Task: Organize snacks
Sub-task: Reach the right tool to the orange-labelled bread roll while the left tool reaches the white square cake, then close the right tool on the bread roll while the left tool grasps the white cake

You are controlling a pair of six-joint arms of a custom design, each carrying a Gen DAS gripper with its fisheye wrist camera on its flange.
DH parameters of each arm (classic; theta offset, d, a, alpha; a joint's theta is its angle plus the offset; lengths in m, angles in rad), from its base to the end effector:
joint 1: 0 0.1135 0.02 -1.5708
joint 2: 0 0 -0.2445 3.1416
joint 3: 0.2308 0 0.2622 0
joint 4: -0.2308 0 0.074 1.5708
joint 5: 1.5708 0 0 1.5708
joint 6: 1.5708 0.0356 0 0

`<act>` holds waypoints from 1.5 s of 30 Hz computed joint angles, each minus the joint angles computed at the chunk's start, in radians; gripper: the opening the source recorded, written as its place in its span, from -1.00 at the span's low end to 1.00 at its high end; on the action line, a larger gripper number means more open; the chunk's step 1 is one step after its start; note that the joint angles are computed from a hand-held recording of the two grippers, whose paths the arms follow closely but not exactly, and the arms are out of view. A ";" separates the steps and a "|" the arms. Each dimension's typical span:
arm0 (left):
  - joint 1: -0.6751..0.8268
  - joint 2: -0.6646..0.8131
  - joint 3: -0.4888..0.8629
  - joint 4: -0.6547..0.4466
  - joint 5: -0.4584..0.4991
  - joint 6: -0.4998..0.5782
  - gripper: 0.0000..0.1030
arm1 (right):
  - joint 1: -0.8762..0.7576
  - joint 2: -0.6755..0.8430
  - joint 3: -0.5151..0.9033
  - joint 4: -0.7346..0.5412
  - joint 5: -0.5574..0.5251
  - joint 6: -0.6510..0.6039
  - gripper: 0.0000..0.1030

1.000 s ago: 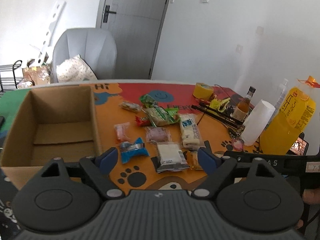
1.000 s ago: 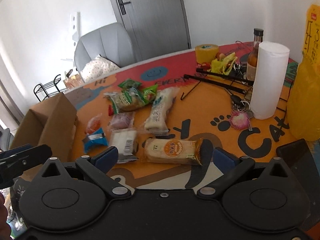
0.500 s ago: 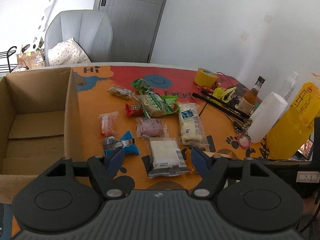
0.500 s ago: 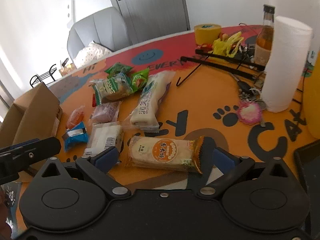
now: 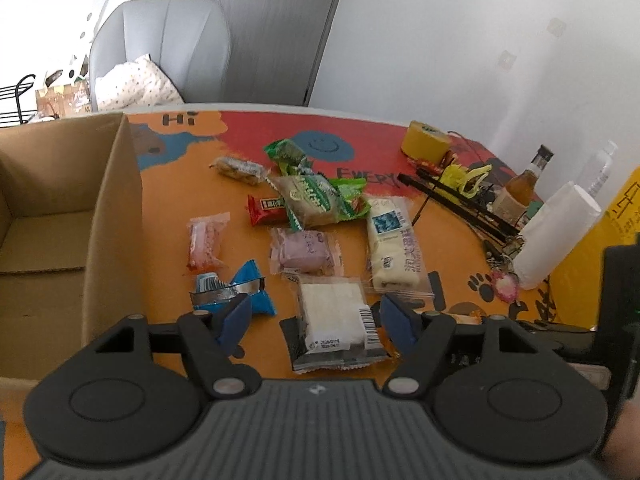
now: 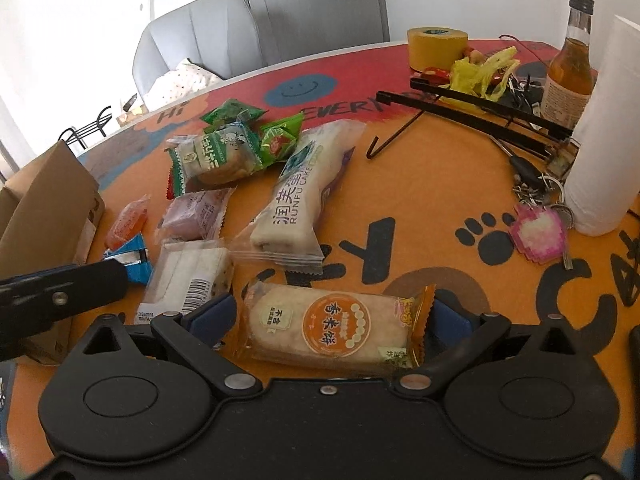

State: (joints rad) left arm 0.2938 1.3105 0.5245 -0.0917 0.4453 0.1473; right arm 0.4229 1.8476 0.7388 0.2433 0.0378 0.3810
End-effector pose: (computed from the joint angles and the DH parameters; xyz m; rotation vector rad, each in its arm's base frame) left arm 0.2415 0.0571 0.1299 0.0197 2.3628 -0.3342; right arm 0.2972 0.1323 0.0635 -0.0344 2.4602 0.3114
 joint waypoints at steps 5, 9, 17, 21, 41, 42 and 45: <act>-0.038 0.062 0.016 0.036 -0.019 -0.019 0.38 | -0.009 -0.003 -0.020 0.013 0.033 -0.049 1.00; -0.071 0.104 0.026 0.062 -0.043 -0.036 0.38 | -0.035 -0.024 -0.042 0.012 0.021 -0.051 1.00; -0.139 0.178 0.049 0.094 -0.105 -0.063 0.42 | -0.061 -0.037 -0.059 -0.002 0.042 -0.054 1.00; -0.170 0.225 0.058 0.116 -0.142 -0.078 0.42 | -0.064 -0.049 -0.067 -0.024 0.067 -0.062 1.00; -0.138 0.146 0.013 0.103 -0.160 -0.060 -0.11 | -0.005 -0.050 -0.064 -0.032 0.191 -0.029 0.59; -0.135 0.134 0.011 0.096 -0.157 -0.058 -0.11 | -0.008 -0.062 -0.073 -0.024 0.185 -0.028 0.55; -0.126 0.088 -0.003 0.079 -0.148 -0.053 -0.11 | -0.013 -0.099 -0.099 -0.009 0.167 -0.022 0.53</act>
State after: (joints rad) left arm 0.1680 1.3987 0.5219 -0.0127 0.2974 0.0941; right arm 0.4097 1.7489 0.6399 0.2344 0.2045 0.3593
